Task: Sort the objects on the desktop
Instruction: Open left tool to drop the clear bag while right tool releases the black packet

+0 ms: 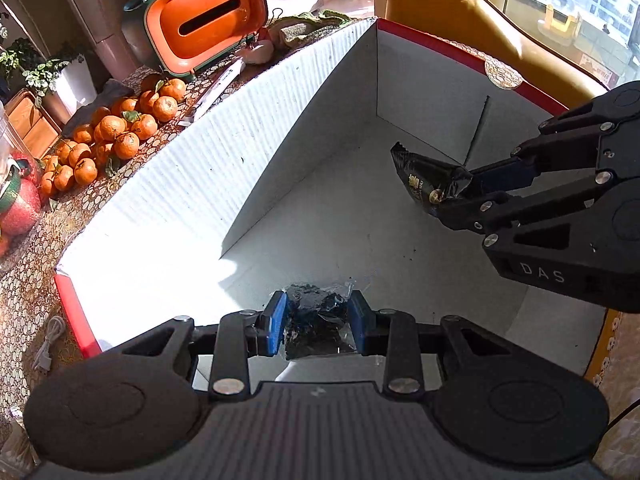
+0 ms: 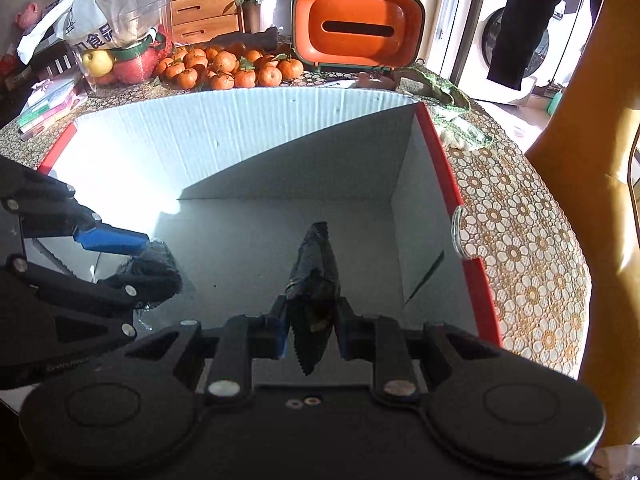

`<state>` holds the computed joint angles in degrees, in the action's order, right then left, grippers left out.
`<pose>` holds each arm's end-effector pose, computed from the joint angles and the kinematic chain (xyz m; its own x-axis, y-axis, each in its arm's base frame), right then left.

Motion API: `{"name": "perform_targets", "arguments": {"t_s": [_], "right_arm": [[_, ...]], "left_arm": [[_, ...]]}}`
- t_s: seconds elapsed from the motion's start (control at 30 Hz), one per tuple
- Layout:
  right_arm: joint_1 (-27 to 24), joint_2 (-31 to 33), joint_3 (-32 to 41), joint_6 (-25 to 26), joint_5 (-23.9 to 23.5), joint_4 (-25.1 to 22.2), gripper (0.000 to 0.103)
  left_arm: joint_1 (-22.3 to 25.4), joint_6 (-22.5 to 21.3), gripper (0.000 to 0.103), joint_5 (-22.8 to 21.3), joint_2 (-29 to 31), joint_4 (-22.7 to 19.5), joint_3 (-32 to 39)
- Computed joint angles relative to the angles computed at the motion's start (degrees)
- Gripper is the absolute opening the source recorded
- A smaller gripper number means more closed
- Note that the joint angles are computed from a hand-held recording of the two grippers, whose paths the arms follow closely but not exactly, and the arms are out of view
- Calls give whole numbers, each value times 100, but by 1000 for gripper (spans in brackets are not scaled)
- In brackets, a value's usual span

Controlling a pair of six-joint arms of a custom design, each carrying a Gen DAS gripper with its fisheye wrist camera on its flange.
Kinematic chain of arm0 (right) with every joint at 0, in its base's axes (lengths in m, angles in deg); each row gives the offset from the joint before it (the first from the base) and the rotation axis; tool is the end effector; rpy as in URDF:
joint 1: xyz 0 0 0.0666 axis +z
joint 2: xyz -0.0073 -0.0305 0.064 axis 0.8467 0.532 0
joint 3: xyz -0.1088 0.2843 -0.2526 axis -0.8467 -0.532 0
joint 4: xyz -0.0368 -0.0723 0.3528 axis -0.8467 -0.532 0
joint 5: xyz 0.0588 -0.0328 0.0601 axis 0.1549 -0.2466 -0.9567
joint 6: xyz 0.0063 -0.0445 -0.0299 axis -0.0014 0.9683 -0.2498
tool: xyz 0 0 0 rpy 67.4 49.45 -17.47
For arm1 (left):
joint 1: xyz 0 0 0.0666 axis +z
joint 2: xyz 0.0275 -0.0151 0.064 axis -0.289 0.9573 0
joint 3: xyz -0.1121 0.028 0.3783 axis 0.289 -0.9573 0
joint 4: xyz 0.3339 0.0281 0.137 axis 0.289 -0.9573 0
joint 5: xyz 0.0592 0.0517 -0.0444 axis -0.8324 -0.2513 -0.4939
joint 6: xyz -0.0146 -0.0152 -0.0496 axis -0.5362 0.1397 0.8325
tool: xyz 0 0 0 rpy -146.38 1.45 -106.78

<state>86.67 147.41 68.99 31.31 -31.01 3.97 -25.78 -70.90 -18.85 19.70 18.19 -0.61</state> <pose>0.4823 0.2646 0.4417 -0.7228 -0.4353 -0.5368 -0.5068 0.8619 -0.0166 0.4559 -0.0712 0.4377 -0.8364 0.3158 -0.4480 0.2962 0.9481 0.1152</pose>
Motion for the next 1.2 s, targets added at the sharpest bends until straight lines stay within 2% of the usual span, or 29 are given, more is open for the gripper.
{"name": "perform_targets", "arguments": {"t_s": [0.33, 0.53, 0.67, 0.9, 1.2], "right_arm": [[14, 86, 93, 68, -15, -184, 22], [32, 72, 92, 99, 59, -163, 30], [4, 44, 54, 46, 42, -119, 34], [-24, -135, -38, 22, -120, -57, 40], [5, -417, -73, 46, -231, -75, 42]], "left_arm": [[-59, -107, 32, -102, 258, -470, 279], [-69, -194, 33, -96, 306, -561, 336], [-55, -204, 53, -33, 272, -580, 340], [-27, -129, 53, 193, 30, -534, 321], [22, -61, 53, 216, -321, -504, 302]]}}
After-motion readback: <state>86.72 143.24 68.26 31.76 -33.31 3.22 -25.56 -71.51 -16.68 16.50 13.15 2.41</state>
